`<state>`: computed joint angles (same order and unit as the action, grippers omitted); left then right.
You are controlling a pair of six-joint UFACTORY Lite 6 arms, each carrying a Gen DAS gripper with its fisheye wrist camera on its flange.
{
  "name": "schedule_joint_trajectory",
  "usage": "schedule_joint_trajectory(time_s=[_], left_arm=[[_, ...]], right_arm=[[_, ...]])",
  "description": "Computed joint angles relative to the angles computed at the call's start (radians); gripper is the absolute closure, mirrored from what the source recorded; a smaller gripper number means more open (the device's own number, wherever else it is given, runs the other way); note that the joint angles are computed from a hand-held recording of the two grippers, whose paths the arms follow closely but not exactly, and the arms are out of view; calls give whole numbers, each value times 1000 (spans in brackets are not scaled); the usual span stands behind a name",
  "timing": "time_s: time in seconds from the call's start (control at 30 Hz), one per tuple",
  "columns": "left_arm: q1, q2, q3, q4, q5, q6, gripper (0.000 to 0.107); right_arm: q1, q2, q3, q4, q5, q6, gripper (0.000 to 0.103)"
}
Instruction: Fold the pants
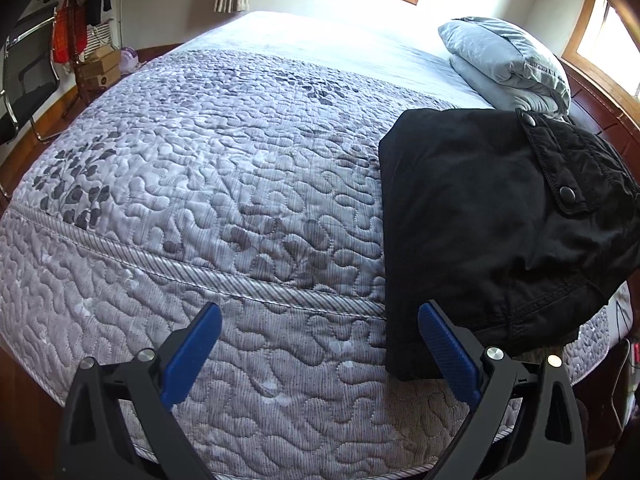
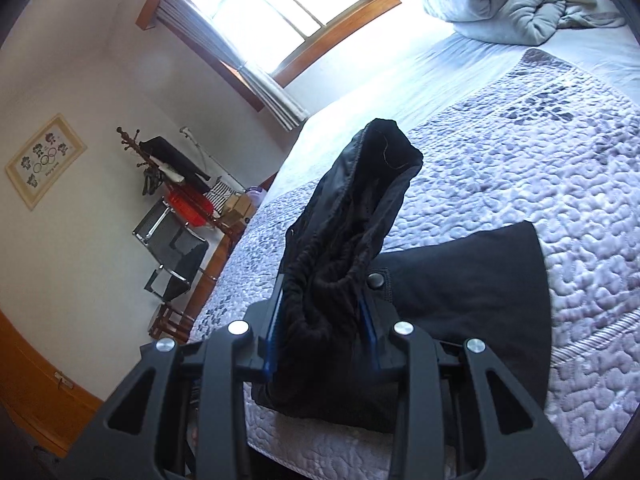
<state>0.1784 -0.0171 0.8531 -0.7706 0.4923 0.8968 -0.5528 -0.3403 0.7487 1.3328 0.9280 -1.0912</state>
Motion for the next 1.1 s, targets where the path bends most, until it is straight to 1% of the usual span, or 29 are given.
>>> schedule_joint_trajectory(time_s=[0.13,0.37,0.57,0.77,0.8,0.87,0.93,0.97,1.0,1.03,1.1], left_arm=[[-26,-8,-7,19,-7,-21,8],[-54,-19,-9,57,-16,-52,8],[-62,-17,-11,66,-17,-67,8],[-77,-24,-18,84,-23,-80,8],[-78,-24,-18,84,-21,-80,8],[-80,-21,-17,86,-21,-84,8],[-81,-18,-15,90,-18,-90,8],[-82,-17,-14,93,-16,-93,8],[-83,-18,-14,93,-16,-93,8],[-84,-20,-14,95,-17,-94,8],[-85,-19,-11,94,-17,-93,8]], right_arm=[[-80,-7,-51,4,40,-46,71],[-180,19,-123,1,63,-107,71],[-218,75,-157,1,38,-168,70],[-269,225,-188,21,0,-262,68],[-281,246,-197,28,4,-279,66],[-303,281,-209,33,17,-301,58],[-329,274,-221,26,33,-309,50],[-339,251,-227,17,30,-306,48],[-349,207,-234,-3,13,-289,43],[-363,166,-235,-25,-3,-271,41],[-421,105,-222,-53,19,-258,41]])
